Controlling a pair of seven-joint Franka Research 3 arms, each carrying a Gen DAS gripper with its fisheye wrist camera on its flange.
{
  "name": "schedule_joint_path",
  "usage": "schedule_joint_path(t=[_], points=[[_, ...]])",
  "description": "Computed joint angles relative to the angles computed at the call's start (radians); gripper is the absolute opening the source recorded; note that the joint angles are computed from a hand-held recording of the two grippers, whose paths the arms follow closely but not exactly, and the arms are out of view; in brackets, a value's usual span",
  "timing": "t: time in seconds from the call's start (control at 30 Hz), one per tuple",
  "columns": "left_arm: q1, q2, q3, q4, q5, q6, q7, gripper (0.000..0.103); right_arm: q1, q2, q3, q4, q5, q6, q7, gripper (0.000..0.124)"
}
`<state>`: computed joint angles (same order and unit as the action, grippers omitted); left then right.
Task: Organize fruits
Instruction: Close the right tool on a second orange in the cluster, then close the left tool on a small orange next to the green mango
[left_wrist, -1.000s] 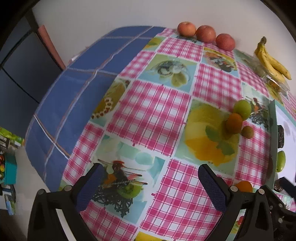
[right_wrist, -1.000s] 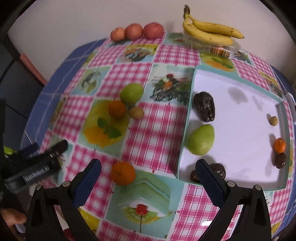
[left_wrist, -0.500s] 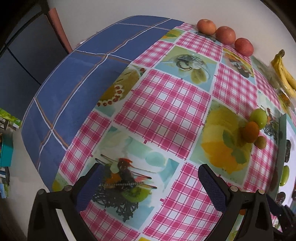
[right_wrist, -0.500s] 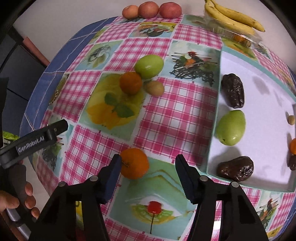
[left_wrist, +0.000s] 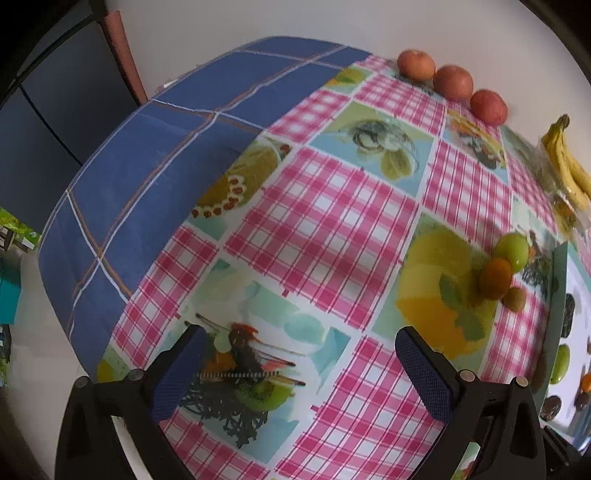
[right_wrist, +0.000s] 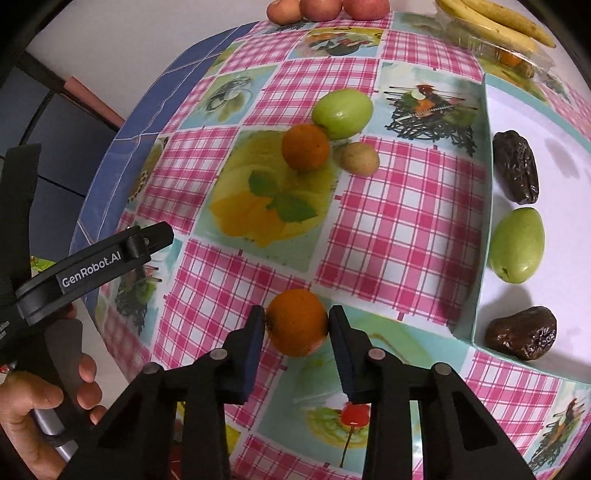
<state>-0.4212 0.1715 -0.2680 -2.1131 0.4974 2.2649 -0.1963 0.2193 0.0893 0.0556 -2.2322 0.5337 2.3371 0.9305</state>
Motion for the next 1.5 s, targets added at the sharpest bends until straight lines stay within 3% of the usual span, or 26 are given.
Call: schedule_joint_path(t=[0.17, 0.53, 0.73, 0.9, 1.03, 1.3, 1.5], points=[[-0.001, -0.016, 0.007, -0.023, 0.029, 0.054, -0.066, 0.102, -0.006, 0.000, -0.004, 0.001, 0.013, 0.016, -0.001, 0.037], [0.004, 0.012, 0.022, -0.023, 0.120, 0.240, -0.127, 0.093, -0.020, -0.046, -0.019, -0.031, 0.044, 0.266, 0.009, 0.037], [-0.005, 0.062, 0.050, 0.025, 0.205, 0.347, -0.133, 0.086, -0.037, -0.031, -0.029, -0.010, 0.044, 0.331, 0.046, 0.037], [-0.013, 0.114, 0.076, 0.079, 0.241, 0.425, -0.122, 0.073, -0.054, -0.008, -0.027, 0.012, 0.069, 0.343, 0.044, 0.037], [-0.021, 0.152, 0.088, 0.117, 0.230, 0.451, -0.098, 0.071, -0.066, 0.003, -0.023, 0.031, 0.113, 0.344, 0.019, 0.035], [-0.028, 0.231, 0.109, 0.173, 0.150, 0.523, -0.013, 0.042, -0.069, 0.036, -0.021, 0.067, 0.093, 0.342, 0.032, 0.035], [-0.043, 0.244, 0.138, 0.172, 0.127, 0.564, -0.006, 0.039, -0.074, 0.046, -0.012, 0.079, 0.101, 0.330, 0.016, 0.035]])
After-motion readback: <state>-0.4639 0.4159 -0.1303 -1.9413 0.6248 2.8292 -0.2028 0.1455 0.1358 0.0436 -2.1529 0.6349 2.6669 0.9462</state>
